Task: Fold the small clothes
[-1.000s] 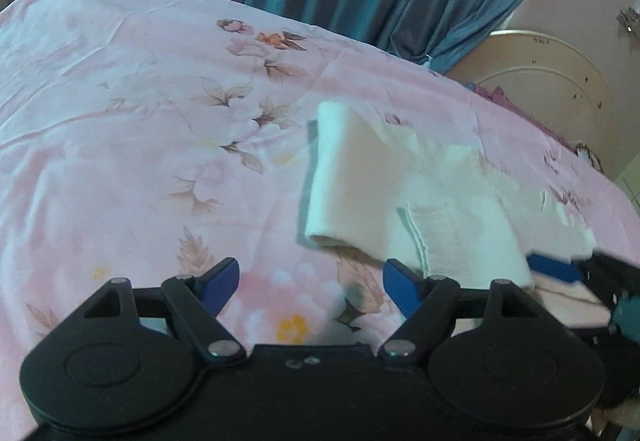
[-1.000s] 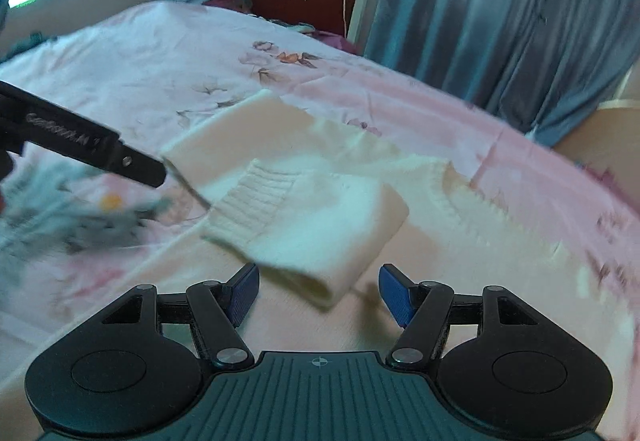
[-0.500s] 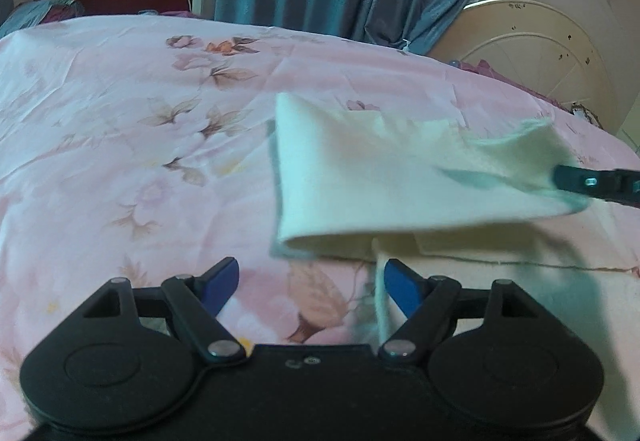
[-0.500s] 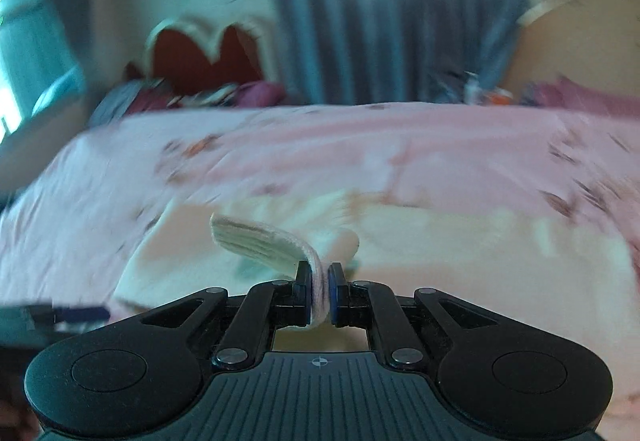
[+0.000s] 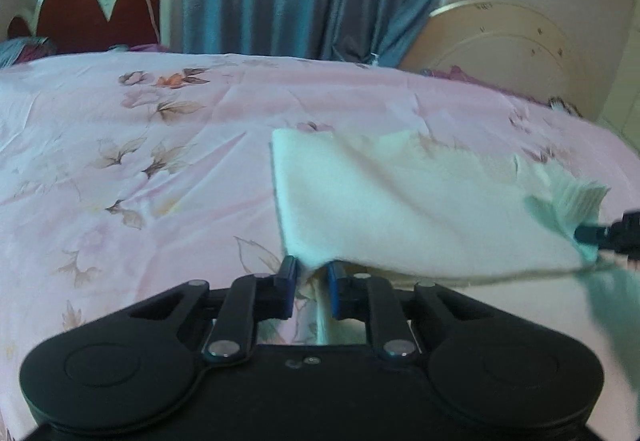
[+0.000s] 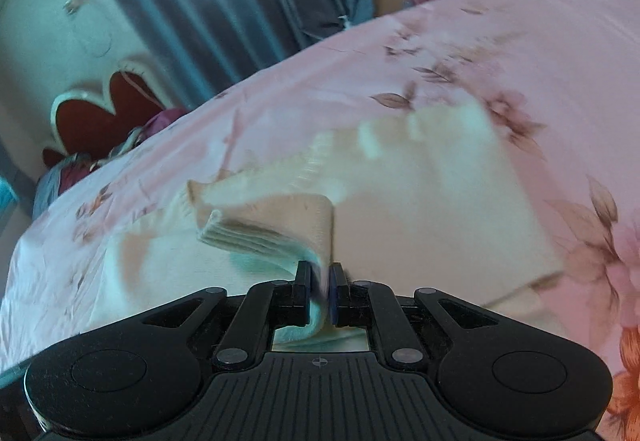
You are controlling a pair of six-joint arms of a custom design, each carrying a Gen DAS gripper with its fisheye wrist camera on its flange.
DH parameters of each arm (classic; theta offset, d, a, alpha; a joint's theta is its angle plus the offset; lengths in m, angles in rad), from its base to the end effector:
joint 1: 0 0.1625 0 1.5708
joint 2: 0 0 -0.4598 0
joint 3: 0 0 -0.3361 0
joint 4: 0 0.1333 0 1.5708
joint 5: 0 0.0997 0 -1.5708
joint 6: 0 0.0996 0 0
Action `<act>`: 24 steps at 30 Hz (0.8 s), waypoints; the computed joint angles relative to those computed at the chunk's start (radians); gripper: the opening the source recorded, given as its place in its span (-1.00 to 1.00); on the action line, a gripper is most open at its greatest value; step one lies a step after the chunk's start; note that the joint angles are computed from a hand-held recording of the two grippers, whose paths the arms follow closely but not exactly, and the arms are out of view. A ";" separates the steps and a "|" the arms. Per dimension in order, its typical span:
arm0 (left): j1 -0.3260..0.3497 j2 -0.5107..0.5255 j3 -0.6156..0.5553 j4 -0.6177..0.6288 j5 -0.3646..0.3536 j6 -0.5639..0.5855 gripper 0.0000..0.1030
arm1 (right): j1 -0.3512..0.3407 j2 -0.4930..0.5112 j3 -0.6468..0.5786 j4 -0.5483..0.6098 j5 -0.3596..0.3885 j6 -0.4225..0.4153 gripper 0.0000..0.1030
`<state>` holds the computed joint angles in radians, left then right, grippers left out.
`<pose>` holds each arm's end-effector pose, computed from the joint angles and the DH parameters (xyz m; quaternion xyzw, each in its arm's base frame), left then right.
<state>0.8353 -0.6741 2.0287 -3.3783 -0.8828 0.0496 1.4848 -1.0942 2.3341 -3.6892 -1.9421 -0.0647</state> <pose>-0.2264 -0.5431 0.0957 0.2810 0.8766 -0.3096 0.2384 0.0577 -0.4619 0.2707 -0.0880 -0.8886 0.4042 0.1981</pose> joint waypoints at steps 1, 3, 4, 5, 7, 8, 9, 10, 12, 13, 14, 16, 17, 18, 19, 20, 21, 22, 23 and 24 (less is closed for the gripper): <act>-0.001 0.003 0.000 -0.003 0.002 0.006 -0.70 | -0.001 -0.006 0.002 0.004 0.004 0.000 -0.85; -0.002 0.003 0.000 -0.003 0.003 0.008 -0.70 | 0.003 -0.012 -0.002 0.003 0.000 -0.006 -0.85; -0.003 0.002 -0.001 0.003 0.003 0.005 -0.70 | 0.005 -0.014 -0.007 0.009 -0.005 -0.001 -0.85; -0.002 0.001 -0.004 0.009 0.002 0.003 -0.69 | 0.002 -0.015 -0.009 0.015 0.000 0.011 -0.84; -0.002 0.001 -0.008 0.022 0.005 0.004 -0.69 | -0.005 -0.019 -0.014 0.019 0.008 0.041 -0.13; -0.001 0.000 -0.008 0.027 0.005 0.005 -0.68 | -0.005 -0.011 -0.009 -0.014 0.009 0.038 0.11; -0.002 -0.001 -0.007 0.032 0.004 0.005 -0.68 | -0.006 -0.003 -0.007 -0.046 0.008 0.021 0.26; -0.002 0.000 -0.006 0.033 0.006 0.010 -0.68 | -0.004 -0.006 -0.012 -0.036 0.008 0.008 0.26; -0.002 0.000 -0.007 0.037 0.007 0.017 -0.68 | -0.010 -0.016 -0.010 -0.029 0.030 0.008 0.26; -0.002 0.000 -0.007 0.038 0.008 0.017 -0.68 | -0.011 -0.021 -0.012 -0.013 0.040 0.008 0.26; -0.002 0.000 -0.008 0.042 0.010 0.017 -0.68 | -0.010 -0.024 -0.013 -0.002 0.048 0.005 0.26; -0.002 0.001 -0.011 0.049 0.010 0.015 -0.68 | 0.009 -0.007 -0.019 -0.027 0.027 -0.034 0.25; -0.003 0.002 -0.012 0.051 0.011 0.016 -0.68 | 0.029 0.012 -0.032 -0.034 -0.012 -0.067 0.25; -0.002 0.002 -0.013 0.053 0.011 0.017 -0.68 | 0.042 0.028 -0.042 -0.042 -0.035 -0.102 0.24; -0.002 0.002 -0.014 0.055 0.011 0.018 -0.68 | 0.056 0.042 -0.056 -0.041 -0.053 -0.141 -0.12; -0.003 0.001 -0.014 0.056 0.012 0.018 -0.67 | 0.061 0.052 -0.066 -0.034 -0.062 -0.166 -0.41; -0.004 0.001 -0.015 0.060 0.014 0.017 -0.66 | 0.066 0.059 -0.076 -0.026 -0.065 -0.184 -0.86; -0.005 0.001 -0.016 0.066 0.016 0.014 -0.65 | 0.068 0.065 -0.079 -0.025 -0.069 -0.199 -0.92; -0.006 0.000 -0.016 0.070 0.016 0.012 -0.65 | 0.070 0.067 -0.081 -0.023 -0.068 -0.222 -0.92; -0.006 0.001 -0.016 0.071 0.017 0.013 -0.65 | 0.071 0.069 -0.079 -0.034 -0.075 -0.235 -0.92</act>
<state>0.8291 -0.6734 2.0128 -3.3076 -0.8653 0.0628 1.5562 -1.0256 2.2549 -3.7231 -2.0168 -0.2995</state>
